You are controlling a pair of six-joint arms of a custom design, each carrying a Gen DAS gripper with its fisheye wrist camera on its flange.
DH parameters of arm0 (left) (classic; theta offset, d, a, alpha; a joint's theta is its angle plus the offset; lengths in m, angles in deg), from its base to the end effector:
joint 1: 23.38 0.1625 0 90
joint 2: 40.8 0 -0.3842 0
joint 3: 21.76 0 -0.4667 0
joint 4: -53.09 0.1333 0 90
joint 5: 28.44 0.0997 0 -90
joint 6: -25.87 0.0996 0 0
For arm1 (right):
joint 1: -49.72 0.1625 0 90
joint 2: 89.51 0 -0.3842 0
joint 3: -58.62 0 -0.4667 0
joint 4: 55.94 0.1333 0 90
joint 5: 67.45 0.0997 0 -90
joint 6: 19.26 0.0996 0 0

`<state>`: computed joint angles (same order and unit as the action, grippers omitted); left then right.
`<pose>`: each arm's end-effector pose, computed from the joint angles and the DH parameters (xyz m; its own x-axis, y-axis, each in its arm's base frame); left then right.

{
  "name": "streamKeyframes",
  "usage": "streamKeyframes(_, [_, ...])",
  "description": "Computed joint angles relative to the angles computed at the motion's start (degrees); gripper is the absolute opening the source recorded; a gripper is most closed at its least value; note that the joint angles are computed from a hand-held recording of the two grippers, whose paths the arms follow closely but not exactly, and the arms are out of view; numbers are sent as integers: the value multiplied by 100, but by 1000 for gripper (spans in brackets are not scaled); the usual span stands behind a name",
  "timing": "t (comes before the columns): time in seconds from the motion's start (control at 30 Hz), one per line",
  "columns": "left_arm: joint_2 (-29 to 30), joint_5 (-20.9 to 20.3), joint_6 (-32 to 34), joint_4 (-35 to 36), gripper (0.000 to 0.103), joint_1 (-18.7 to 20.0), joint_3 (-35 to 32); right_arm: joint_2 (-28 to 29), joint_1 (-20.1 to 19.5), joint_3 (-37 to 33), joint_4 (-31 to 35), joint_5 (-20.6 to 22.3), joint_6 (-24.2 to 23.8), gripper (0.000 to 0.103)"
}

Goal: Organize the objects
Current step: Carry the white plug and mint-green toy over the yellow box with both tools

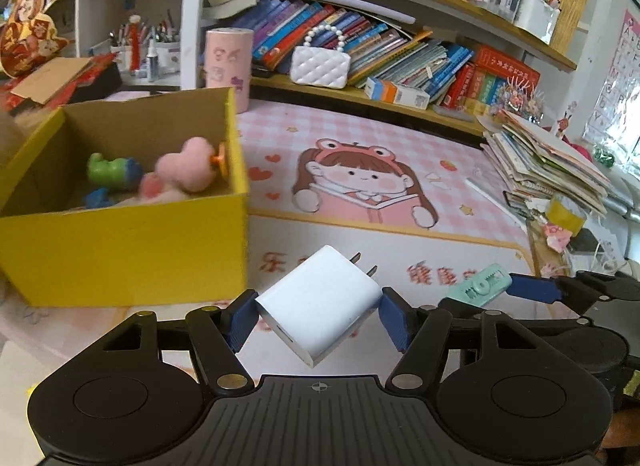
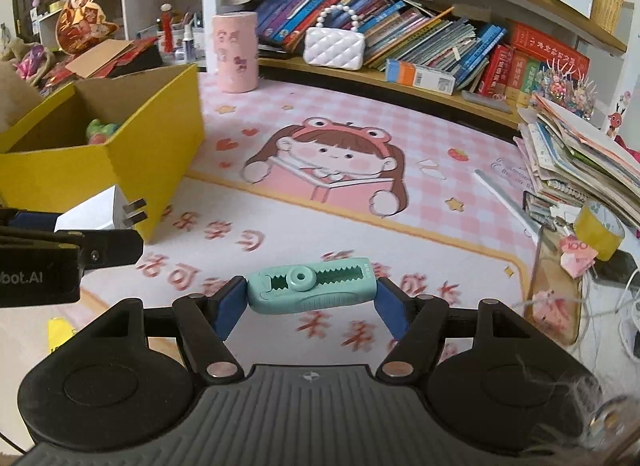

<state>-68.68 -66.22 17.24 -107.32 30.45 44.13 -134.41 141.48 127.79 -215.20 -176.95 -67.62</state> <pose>-0.3153 -0.7905 0.0567 -0.8108 -0.0828 -0.5794 0.3810 0.6768 -0.6299 0.1256 -0.8310 0.2460 -0.6146 -0.3908 0.6852 -0.7240 0.6243 -0.2933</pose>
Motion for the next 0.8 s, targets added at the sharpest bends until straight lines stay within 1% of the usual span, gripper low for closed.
streamKeyframes(0.07, [-235, 43, 37, -123, 65, -9, 363, -115, 65, 284, -108, -74, 68, 68])
streamKeyframes(0.33, [-1234, 148, -324, -249, 65, -43, 1725, -456, 300, 1231, -313, -230, 288, 68])
streamKeyframes(0.57, [-2072, 463, -728, -225, 65, -107, 2798, -575, 487, 1801, -452, -157, 491, 68])
streamKeyframes(0.8, [-2648, 832, -834, -523, 65, -181, 3526, -635, 696, 2162, -613, -18, 431, 68])
